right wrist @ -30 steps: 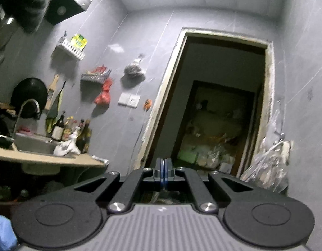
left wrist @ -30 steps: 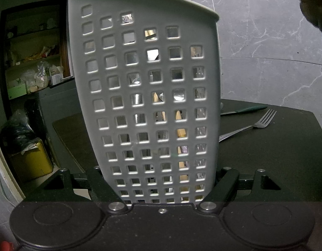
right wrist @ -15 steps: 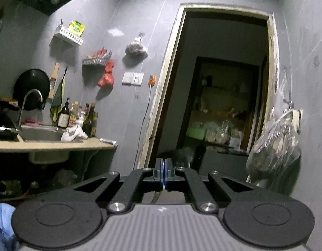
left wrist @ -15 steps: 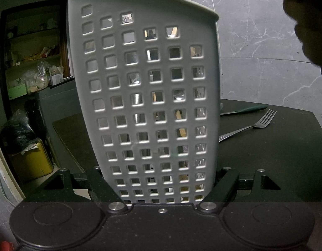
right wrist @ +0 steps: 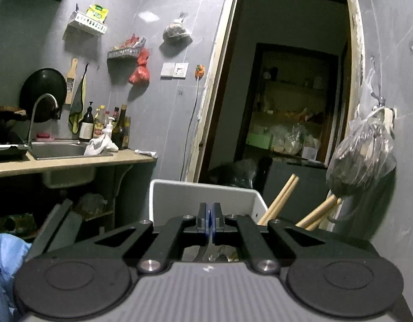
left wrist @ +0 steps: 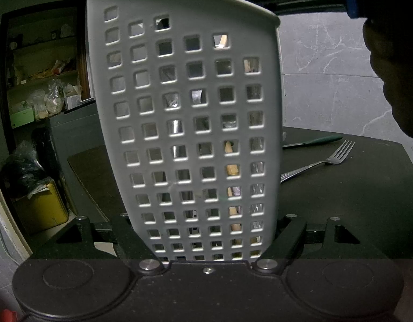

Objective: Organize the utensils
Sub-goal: 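Move the right gripper back down to the utensil pile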

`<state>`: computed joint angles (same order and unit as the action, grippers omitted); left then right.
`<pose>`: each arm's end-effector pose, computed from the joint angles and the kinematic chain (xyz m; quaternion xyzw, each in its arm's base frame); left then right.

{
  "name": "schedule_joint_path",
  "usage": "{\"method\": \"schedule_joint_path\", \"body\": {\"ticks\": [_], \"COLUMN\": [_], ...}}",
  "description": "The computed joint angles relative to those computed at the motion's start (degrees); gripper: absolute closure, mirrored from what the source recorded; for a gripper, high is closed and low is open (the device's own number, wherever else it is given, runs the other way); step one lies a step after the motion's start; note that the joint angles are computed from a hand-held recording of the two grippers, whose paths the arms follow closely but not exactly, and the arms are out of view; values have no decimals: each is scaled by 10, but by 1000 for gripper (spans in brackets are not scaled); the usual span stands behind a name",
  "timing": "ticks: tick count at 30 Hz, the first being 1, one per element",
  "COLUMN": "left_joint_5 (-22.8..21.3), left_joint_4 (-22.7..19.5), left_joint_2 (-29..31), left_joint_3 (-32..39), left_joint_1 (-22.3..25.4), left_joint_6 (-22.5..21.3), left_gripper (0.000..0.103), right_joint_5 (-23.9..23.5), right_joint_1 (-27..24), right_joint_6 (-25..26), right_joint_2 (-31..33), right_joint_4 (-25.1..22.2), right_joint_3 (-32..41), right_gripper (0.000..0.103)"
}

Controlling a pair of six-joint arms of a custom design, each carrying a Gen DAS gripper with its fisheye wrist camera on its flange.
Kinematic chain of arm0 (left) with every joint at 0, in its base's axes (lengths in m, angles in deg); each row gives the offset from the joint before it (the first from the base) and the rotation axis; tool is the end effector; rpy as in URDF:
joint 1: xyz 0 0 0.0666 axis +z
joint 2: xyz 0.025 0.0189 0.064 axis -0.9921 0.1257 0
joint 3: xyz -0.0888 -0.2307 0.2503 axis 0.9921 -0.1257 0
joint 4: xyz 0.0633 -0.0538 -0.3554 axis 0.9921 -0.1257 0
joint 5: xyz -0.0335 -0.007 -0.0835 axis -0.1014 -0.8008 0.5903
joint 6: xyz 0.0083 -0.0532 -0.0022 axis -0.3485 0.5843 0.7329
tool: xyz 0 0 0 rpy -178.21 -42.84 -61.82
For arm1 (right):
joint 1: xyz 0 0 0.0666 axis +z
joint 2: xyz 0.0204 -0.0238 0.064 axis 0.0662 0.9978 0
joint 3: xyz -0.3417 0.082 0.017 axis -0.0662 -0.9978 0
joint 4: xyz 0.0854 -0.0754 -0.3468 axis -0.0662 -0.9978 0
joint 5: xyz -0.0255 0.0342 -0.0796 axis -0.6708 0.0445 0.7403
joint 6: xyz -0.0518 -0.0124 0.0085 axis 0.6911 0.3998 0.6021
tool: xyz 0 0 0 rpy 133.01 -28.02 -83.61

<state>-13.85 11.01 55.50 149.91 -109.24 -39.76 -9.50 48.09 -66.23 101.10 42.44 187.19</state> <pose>0.4908 -0.2524 0.4135 0.3200 0.7560 -0.1496 0.5511 0.4112 0.3863 0.5160 -0.2572 0.7145 0.0835 0.6452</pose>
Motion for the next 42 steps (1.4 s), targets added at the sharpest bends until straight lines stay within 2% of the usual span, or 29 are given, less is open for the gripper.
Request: {"method": "schedule_joint_path", "body": {"ticks": [3,7,10,15,17,19,23,26,28,31,35,37,40,42], "left_joint_5": [-1,0,0,0,0,0,0,0,1,1,0,0,0,0], "left_joint_4": [1,0,1,1,1,1,1,2,1,1,1,1,2,2], "left_joint_2": [0,0,0,0,0,-1,0,-2,-2,-2,-2,-2,-2,-2], "left_joint_3": [-1,-1,-1,-1,-1,-1,-1,-3,-2,-2,-3,-3,-3,-3], "left_joint_1": [0,0,0,0,0,0,0,0,0,0,0,0,0,0], "left_joint_6": [0,0,0,-1,0,0,0,0,0,0,0,0,-1,-2], "left_gripper": [25,25,25,25,25,25,25,25,25,24,24,24,24,24], "right_joint_5": [1,-4,-8,-11,-7,6,64,123,173,221,273,292,300,279], "right_joint_1": [-1,-2,-2,-3,-4,-3,-4,-7,-9,-15,-18,-23,-34,-48], "right_joint_6": [-3,-4,-3,0,2,3,-11,-38,-76,-138,-209,-265,-399,-496], "right_joint_2": [-3,-7,-16,-36,-45,-58,-93,-121,-138,-159,-173,-176,-175,-184], "right_joint_4": [1,3,20,60,81,108,172,205,201,175,119,78,-13,-56], "right_joint_3": [-6,-12,-27,-54,-67,-87,-142,-185,-209,-236,-258,-263,-257,-269], "right_gripper": [97,84,64,49,36,25,3,0,0,0,0,0,0,0]}}
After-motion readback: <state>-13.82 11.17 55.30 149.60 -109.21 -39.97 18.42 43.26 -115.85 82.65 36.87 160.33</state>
